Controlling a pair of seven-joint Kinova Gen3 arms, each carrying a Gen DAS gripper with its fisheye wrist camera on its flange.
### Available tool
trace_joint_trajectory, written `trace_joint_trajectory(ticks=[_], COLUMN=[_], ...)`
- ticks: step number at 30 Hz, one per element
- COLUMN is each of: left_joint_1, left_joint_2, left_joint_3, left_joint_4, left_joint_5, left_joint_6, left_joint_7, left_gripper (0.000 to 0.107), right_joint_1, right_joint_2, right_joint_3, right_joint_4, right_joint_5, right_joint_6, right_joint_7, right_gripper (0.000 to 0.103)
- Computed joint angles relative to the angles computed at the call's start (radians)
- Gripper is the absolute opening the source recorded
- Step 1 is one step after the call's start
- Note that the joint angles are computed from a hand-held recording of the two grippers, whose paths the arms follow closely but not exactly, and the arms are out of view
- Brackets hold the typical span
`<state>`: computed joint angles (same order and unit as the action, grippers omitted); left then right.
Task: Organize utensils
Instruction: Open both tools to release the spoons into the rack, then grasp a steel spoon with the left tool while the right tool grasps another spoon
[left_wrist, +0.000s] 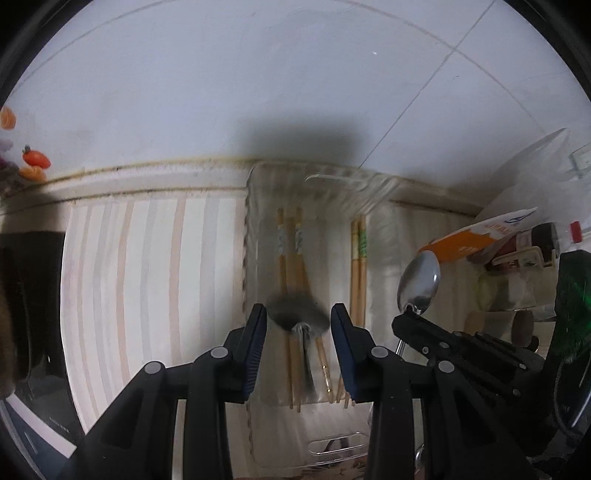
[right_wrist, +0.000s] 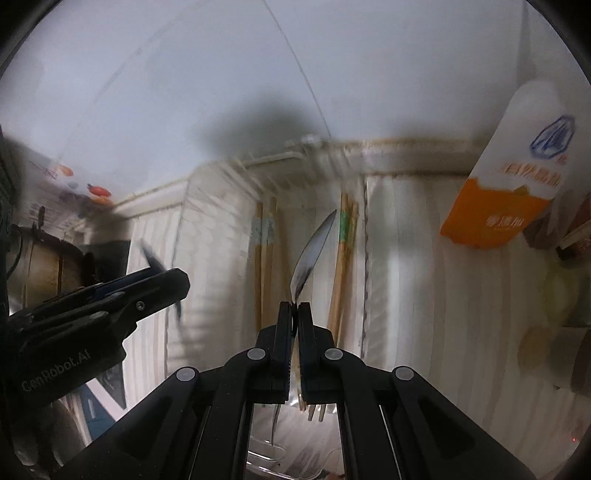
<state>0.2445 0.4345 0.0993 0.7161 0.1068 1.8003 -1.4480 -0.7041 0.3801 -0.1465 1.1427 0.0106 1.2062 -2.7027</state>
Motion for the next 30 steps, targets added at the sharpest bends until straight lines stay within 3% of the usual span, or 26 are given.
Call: trace_joint_trajectory(ticks=[2,4,6,7,10,11,12,14,18,21,23,25,26,30], left_joint_1=[0.008,0.025,0.041,0.055,0.091,0.098,0.099,0.105,0.131,0.152,0.167,0.175,0.182,0.223], left_joint_2=[-0.022,-0.054,-0.116,-0.149,-0.252,-0.285,-0.319,-0.375,-0.439,-0.488,-0.514,-0.513,-0.509,-0.494], left_joint_3=[-0.007,-0.017,-0.025,-0.027,-0.025,-0.016,-0.007,0.02,0.086,0.15,0.165,0.183,0.194,0.227], left_joint_4=[0.028,0.061,0.125,0.16,0.276,0.321,0.364,0.434,0.538,0.647,0.723,0.777,0.803,0.859], left_joint_5=[-0.02,-0.058,-0.1,-0.132,-0.228,-0.257,-0.275,-0.31,-0.379,-0.436,-0.414,-0.389,-0.386,-0.404], left_joint_6=[-0.015,-0.042,-0.103,-0.136,-0.246,-0.287,-0.32,-0.347,-0.342,-0.334,-0.342,-0.333,-0.328,-0.316], left_joint_7=[0.0,0.006,0.019,0.03,0.078,0.1,0.117,0.144,0.23,0.336,0.36,0.361,0.368,0.41], left_gripper=[0.035,0.046,0.061,0.064,0.084,0.1,0.103,0.103,0.103,0.103,0.103,0.103,0.103,0.103], right_joint_1=[0.013,0.05,0.091,0.099,0.051,0.023,0.001,-0.014,0.05,0.084,0.069,0.025,0.029,0.043], right_joint_2=[-0.007,-0.026,-0.054,-0.083,-0.189,-0.227,-0.265,-0.336,-0.439,-0.506,-0.525,-0.529,-0.523,-0.497], right_joint_3=[-0.038,-0.129,-0.221,-0.254,-0.27,-0.262,-0.259,-0.3,-0.454,-0.524,-0.537,-0.523,-0.532,-0.58], right_joint_4=[0.007,0.022,0.045,0.065,0.151,0.182,0.213,0.273,0.406,0.543,0.636,0.713,0.732,0.811], right_joint_5=[0.039,0.12,0.202,0.242,0.335,0.351,0.361,0.378,0.313,0.208,0.136,0.113,0.105,0.119], right_joint_6=[0.007,0.021,0.036,0.054,0.081,0.092,0.106,0.152,0.195,0.106,0.029,-0.049,-0.072,-0.191], right_joint_7=[-0.041,-0.123,-0.204,-0.245,-0.367,-0.407,-0.448,-0.529,-0.692,-0.814,-0.894,-0.957,-0.972,-1.041], right_gripper=[0.019,0.031,0.035,0.036,0.043,0.043,0.043,0.052,0.053,0.053,0.053,0.051,0.045,0.043])
